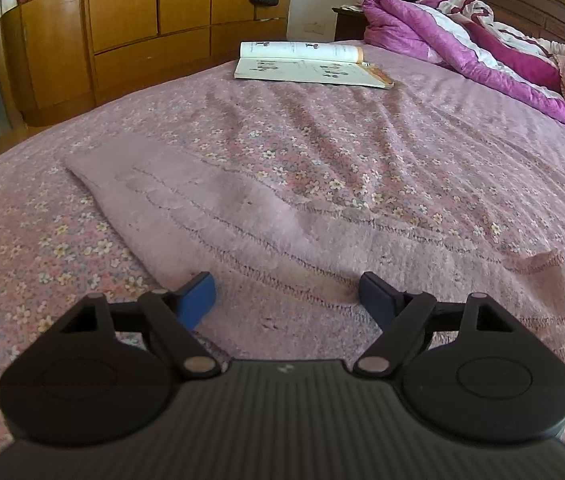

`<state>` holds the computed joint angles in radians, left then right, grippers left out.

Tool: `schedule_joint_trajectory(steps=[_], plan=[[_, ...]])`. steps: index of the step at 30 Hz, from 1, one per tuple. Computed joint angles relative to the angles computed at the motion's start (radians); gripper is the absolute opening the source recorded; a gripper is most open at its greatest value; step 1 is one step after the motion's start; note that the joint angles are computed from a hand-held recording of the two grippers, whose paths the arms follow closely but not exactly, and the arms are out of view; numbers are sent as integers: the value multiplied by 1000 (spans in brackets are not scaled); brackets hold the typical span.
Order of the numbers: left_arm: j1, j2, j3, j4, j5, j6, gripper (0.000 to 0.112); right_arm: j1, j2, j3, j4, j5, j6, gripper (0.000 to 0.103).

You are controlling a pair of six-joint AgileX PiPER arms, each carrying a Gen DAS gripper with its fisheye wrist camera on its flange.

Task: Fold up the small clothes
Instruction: 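Grasp the cardigan side edge with the left gripper and lift it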

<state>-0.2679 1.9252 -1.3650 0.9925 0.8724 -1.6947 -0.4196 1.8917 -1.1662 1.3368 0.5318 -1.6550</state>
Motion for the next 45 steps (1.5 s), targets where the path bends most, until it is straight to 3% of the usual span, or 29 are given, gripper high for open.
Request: schedule_joint_trajectory(steps=[6, 10, 16, 19, 23, 25, 27, 29, 31, 36, 42, 45], plan=[[-10, -18, 42, 52, -15, -65, 79, 14, 7, 14, 44, -20, -58, 103], [-34, -100, 132, 99, -26, -184, 76, 9, 10, 19, 66, -11, -83, 103], [-42, -127, 159, 56, 50, -214, 77, 7, 11, 30, 102, -11, -125, 103], [-28, -114, 164, 69, 32, -230, 76, 5, 11, 39, 129, -9, -154, 103], [8, -102, 176, 147, -67, -264, 75, 5, 13, 38, 131, -10, -157, 103], [13, -74, 146, 149, -66, -216, 63, 3, 14, 39, 138, -8, -162, 103], [5, -54, 113, 134, -33, -160, 27, -1, 13, 49, 162, -4, -189, 103], [4, -72, 124, 141, -34, -157, 15, -1, 11, 52, 168, -4, -195, 103], [-2, -117, 167, 176, -45, -214, 13, 0, 11, 54, 171, -5, -197, 103], [-89, -222, 234, 295, 22, -337, 11, -5, 10, 57, 177, 5, -201, 103], [-231, -262, 178, 400, 128, -361, 10, -21, 15, 44, 154, 38, -162, 103], [-288, -252, 125, 439, 146, -354, 10, -17, 10, 39, 128, 34, -134, 103]])
